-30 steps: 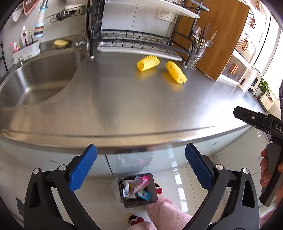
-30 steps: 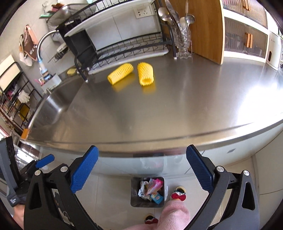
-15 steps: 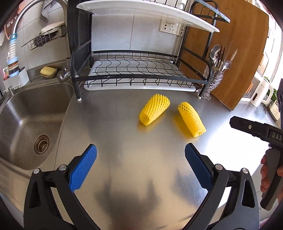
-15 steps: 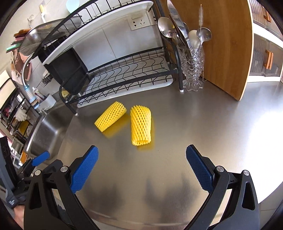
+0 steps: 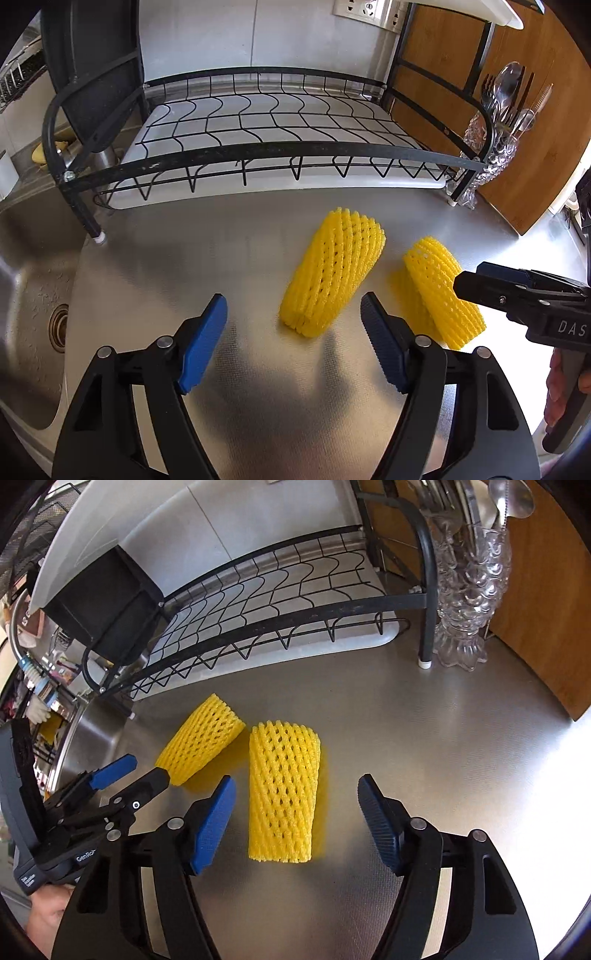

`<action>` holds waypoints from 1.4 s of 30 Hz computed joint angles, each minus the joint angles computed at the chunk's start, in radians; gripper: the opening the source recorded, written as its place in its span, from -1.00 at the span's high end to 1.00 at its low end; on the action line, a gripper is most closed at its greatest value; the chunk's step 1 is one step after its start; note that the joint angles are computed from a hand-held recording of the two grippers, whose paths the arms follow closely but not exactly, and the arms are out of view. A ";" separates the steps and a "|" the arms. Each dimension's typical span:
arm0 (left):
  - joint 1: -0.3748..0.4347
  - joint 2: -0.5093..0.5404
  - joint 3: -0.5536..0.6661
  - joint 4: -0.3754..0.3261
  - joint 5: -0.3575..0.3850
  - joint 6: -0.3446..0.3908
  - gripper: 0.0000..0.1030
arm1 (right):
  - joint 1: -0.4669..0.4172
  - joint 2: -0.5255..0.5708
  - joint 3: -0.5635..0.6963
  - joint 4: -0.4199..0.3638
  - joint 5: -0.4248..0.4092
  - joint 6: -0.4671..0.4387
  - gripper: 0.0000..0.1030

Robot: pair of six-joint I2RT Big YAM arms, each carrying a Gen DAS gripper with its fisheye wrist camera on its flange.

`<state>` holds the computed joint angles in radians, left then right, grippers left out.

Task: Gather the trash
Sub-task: 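Grasp one yellow foam net with the left gripper while the right gripper grasps the other, then carry both yellow foam nets down over the black bin and open both grippers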

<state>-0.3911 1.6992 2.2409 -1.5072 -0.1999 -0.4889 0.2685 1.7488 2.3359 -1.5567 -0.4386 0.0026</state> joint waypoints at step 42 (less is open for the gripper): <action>-0.660 -0.590 -0.644 -0.125 -0.230 -0.677 0.80 | 0.091 -0.744 -0.849 0.030 0.000 -0.069 0.73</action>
<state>-1.0511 1.1090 1.5965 -1.6321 -0.4302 -1.1656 0.3594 1.0052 1.4865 -1.5269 -0.4384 -0.0662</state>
